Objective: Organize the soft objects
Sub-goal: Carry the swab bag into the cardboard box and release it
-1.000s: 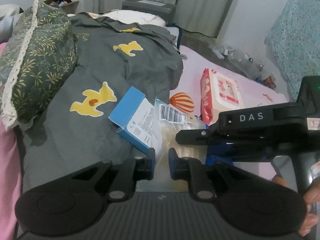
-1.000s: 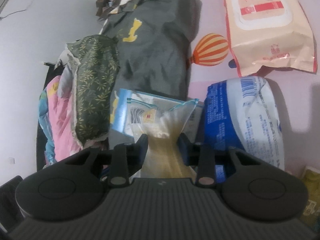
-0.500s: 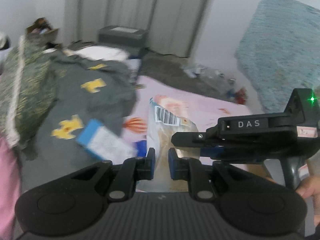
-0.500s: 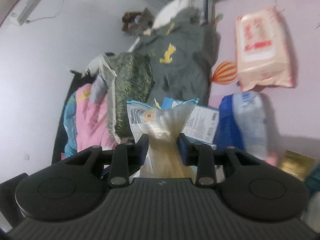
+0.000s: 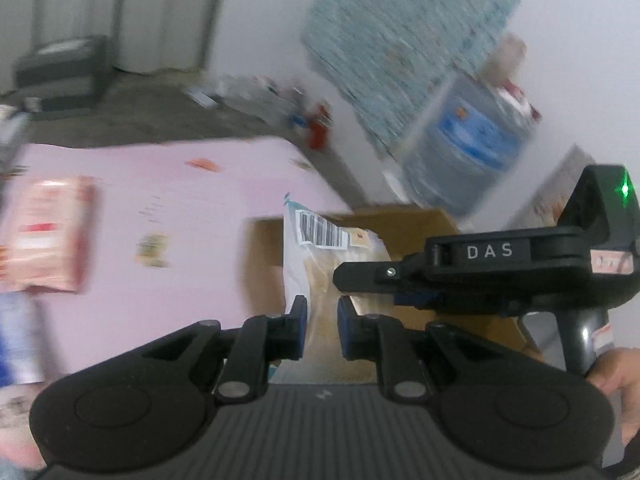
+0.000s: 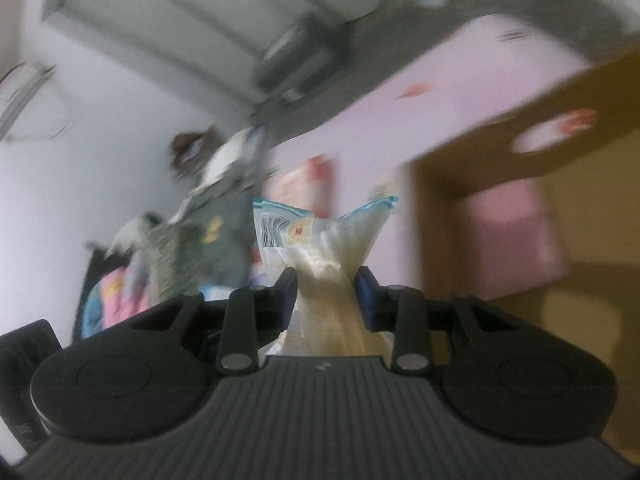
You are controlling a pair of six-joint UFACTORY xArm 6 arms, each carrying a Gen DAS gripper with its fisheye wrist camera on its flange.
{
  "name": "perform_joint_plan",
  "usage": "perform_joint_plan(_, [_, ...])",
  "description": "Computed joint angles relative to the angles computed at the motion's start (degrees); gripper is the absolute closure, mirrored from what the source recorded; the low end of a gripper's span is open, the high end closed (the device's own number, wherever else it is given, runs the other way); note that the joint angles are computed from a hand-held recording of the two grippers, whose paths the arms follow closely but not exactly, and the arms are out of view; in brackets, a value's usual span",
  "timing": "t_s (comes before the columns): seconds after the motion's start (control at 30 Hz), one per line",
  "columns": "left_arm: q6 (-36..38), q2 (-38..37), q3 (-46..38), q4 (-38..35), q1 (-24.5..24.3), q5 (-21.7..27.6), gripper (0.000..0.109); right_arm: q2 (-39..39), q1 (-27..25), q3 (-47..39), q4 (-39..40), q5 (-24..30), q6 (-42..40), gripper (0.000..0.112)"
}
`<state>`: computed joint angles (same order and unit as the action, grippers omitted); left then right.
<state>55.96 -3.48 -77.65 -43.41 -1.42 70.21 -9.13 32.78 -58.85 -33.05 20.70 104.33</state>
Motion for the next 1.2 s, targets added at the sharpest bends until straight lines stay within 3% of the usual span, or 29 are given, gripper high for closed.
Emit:
perform_joint_plan(0.1, [-2.74, 0.54, 2.48, 2.29, -6.23, -3.15, 0.092, -6.89, -2.44, 8.5, 4.22, 1.47, -3.03, 0.082])
perform_joint_plan(0.23, [-7.56, 4.86, 1.64, 5.77, -12.13, -6.8, 0.091, -10.05, -6.25, 14.92, 10.11, 1.17, -9.92, 0.081])
perform_joint_plan(0.33, [-10.93, 8.07, 0.32, 8.23, -14.89, -8.81, 0.089, -8.45, -8.52, 15.86, 13.19, 0.78, -16.09, 0.081])
perform_joint_plan(0.4, [-13.14, 10.27, -1.47, 9.49, -15.57, -7.64, 0.088, -5.53, -9.32, 14.18, 12.83, 2.54, -19.46, 0.081])
perform_joint_plan(0.63, [-11.9, 10.0, -1.49, 9.01, -14.43, -7.56, 0.084, 1.49, -11.38, 11.33, 16.46, 1.28, -29.51, 0.081])
perform_joint_plan(0.8, [-8.66, 7.66, -1.3, 6.58, -12.2, -7.0, 0.07, 0.32, -11.22, 9.76, 11.37, 3.84, -26.42, 0.08])
perform_joint_plan(0.97, [-6.14, 5.38, -1.38, 4.49, -9.73, -5.47, 0.067, -0.84, -10.61, 8.58, 5.37, 5.46, -22.13, 0.08])
perform_joint_plan(1.1, [-4.23, 3.9, -1.17, 3.37, -7.33, -4.72, 0.066, 1.81, -10.3, 7.9, 8.08, 2.36, -24.7, 0.083])
perform_joint_plan(1.2, [-3.91, 3.62, -1.66, 3.39, -5.16, -4.21, 0.065, 5.34, -9.87, 6.39, 11.82, 3.16, -27.4, 0.085])
